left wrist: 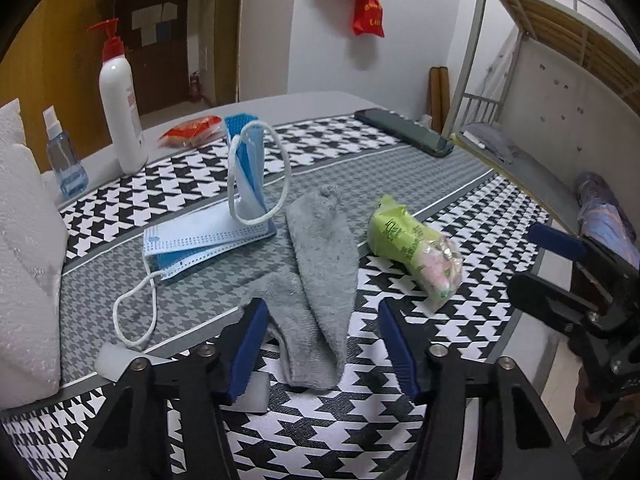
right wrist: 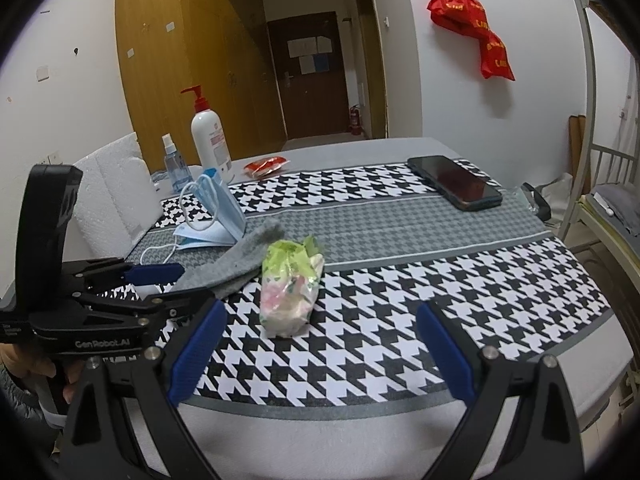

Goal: Organize soft objects
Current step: 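Grasp the grey sock with the left tool, then grasp the green snack bag with the right tool while the left tool holds the sock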

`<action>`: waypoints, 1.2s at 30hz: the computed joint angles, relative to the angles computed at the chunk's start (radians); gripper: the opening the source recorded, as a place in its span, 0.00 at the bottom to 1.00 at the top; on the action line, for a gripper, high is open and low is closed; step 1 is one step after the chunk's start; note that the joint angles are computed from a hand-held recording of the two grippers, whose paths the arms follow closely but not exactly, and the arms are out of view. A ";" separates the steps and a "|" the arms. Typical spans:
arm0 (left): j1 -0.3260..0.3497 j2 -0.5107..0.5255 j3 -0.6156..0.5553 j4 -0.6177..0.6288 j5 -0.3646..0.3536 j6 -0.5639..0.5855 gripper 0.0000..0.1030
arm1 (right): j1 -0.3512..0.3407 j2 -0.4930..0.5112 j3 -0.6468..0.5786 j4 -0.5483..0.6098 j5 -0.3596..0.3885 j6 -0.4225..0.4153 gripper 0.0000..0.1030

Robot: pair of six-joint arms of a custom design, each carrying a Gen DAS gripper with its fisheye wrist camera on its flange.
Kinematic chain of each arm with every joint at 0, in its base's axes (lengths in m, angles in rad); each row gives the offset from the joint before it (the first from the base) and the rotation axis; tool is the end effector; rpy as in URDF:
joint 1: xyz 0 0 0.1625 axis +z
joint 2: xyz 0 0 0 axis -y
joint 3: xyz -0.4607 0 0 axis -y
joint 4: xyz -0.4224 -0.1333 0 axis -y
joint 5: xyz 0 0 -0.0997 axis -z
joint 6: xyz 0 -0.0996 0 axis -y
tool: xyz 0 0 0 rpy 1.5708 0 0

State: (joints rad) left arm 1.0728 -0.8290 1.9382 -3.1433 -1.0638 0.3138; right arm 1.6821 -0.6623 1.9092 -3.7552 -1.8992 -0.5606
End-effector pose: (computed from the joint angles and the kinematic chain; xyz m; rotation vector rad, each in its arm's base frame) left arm -0.1401 -0.6380 0.0906 0.8814 2.4536 -0.6732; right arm 0.1708 -0.6176 0.0699 0.6028 -2.3390 1.0994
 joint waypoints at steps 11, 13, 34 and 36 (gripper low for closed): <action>0.004 0.031 -0.038 0.035 0.045 -0.016 0.33 | -0.003 0.004 -0.014 0.022 0.004 0.002 0.95; 0.005 0.034 -0.043 0.033 0.050 -0.021 0.28 | -0.002 0.008 -0.020 0.031 0.001 0.001 0.95; -0.009 -0.082 0.074 -0.090 -0.044 0.045 0.13 | 0.002 0.036 -0.093 0.156 -0.011 0.011 0.87; -0.009 -0.085 0.078 -0.094 -0.044 0.043 0.13 | 0.004 0.040 -0.099 0.167 -0.014 0.009 0.85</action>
